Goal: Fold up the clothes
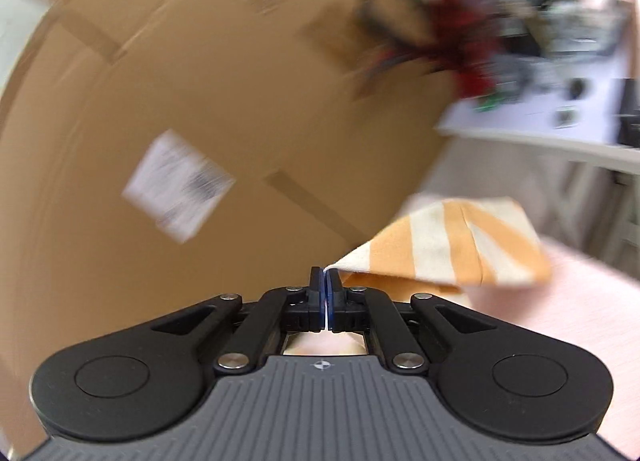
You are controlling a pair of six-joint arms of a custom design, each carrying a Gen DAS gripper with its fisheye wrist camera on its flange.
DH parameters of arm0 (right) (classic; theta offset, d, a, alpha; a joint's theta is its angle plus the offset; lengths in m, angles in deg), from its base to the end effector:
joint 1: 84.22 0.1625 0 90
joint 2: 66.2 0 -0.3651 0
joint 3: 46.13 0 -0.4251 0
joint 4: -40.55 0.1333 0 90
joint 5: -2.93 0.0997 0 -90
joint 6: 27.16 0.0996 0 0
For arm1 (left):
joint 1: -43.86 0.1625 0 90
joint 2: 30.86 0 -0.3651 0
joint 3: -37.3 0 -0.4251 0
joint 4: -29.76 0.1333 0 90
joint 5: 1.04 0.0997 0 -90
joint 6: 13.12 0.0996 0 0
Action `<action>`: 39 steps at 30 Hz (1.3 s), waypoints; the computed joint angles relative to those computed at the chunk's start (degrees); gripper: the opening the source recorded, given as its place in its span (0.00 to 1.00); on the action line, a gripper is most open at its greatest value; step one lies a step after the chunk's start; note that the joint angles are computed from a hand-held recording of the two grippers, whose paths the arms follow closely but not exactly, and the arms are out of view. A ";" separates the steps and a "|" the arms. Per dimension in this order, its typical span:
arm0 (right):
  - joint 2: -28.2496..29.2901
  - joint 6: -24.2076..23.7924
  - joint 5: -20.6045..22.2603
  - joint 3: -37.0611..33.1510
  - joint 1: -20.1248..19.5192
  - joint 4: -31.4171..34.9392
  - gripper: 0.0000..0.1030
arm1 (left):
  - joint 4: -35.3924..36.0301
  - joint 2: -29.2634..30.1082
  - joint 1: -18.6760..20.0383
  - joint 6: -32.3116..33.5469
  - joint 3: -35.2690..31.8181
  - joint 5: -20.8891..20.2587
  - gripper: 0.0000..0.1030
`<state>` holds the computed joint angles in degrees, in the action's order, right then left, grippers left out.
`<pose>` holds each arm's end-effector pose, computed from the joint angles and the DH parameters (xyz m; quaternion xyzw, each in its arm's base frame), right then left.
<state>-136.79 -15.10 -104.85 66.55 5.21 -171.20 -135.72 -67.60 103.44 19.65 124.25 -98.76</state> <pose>0.0974 -0.5490 0.3030 -0.1818 -0.7432 0.6415 0.0547 -0.2495 -0.6617 0.0076 -0.5226 -0.8215 0.2195 0.0612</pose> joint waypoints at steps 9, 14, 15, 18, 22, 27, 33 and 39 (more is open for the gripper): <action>3.91 -10.15 2.45 -3.77 4.48 8.53 0.32 | 2.71 2.09 0.92 -8.56 -4.85 4.25 0.90; 0.15 -10.00 -2.62 2.38 2.49 2.24 0.32 | 4.88 2.72 0.92 -12.59 -6.48 6.85 0.90; -0.48 -8.24 -5.17 3.18 1.93 2.49 0.32 | 5.14 2.77 0.96 -13.05 -6.66 6.91 0.90; -1.75 -3.68 -10.85 4.91 -0.12 3.32 0.34 | 4.41 2.31 0.82 -12.00 -5.72 6.78 0.90; -2.18 0.20 -4.44 5.91 -3.43 3.53 0.34 | 2.90 1.74 0.55 -8.94 -4.25 6.35 0.90; 0.30 2.42 -2.25 3.02 -3.16 6.97 0.31 | 1.33 1.42 0.59 -6.70 -3.32 4.93 0.91; 1.13 0.62 -3.11 2.51 -2.51 5.39 0.07 | -0.17 1.15 0.87 -4.20 -2.42 1.74 0.86; -1.47 -3.13 -4.10 5.89 1.44 2.28 0.07 | -4.93 0.28 0.92 0.53 0.26 -1.99 0.77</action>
<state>-138.26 -18.23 -108.95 72.45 6.64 -168.92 -140.65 -67.32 104.36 20.18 124.51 -100.75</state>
